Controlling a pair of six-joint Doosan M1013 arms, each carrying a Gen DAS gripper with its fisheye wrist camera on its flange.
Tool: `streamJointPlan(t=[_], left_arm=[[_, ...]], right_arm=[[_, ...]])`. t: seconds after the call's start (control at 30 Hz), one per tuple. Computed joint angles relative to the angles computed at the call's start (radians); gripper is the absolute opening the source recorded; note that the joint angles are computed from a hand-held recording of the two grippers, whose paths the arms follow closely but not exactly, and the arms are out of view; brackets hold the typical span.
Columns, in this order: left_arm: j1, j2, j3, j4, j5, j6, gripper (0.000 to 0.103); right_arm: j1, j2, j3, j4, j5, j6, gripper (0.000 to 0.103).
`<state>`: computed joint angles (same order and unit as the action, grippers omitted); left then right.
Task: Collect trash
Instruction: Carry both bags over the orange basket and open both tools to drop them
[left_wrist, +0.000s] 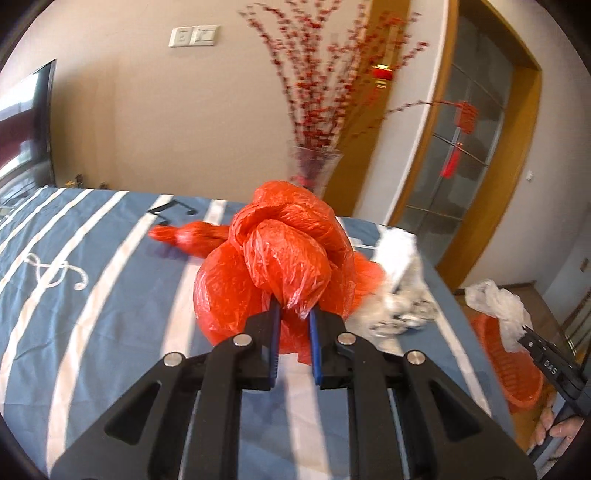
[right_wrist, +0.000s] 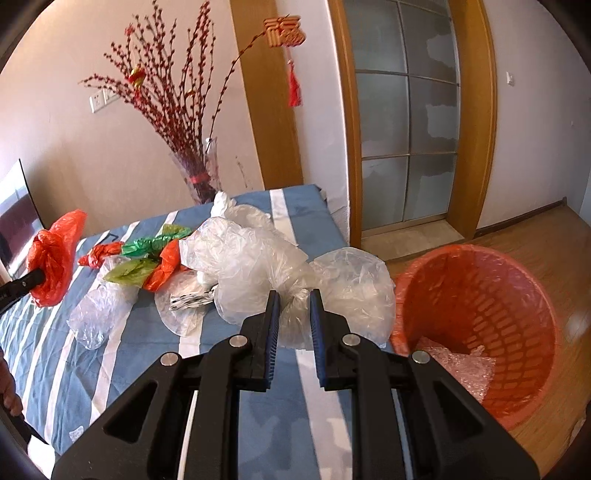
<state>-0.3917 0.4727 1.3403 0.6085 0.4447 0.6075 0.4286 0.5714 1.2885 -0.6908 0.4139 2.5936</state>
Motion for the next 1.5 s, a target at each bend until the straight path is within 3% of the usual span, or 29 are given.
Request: streamJointPlan(t=[0.3, 0.43, 0.6, 1.5], left_arm=[[-0.059, 0.023, -0.035, -0.151, -0.040, 0.194, 0.015], [-0.085, 0.040, -0.059, -0.211, -0.042, 0.283, 0.015], [-0.111, 0.070, -0.097, -0.287, -0.032, 0.387, 0.015], [-0.189, 0.248, -0.337, -0.590, 0.107, 0.745, 0.015]], right_arm=[[-0.014, -0.058, 0.094, -0.223, -0.021, 0.283, 0.017], [-0.010, -0.077, 0.129, -0.380, 0.010, 0.444, 0.017], [-0.016, -0.089, 0.158, -0.467, 0.043, 0.545, 0.017], [-0.088, -0.091, 0.210, -0.395, 0.136, 0.644, 0.017]])
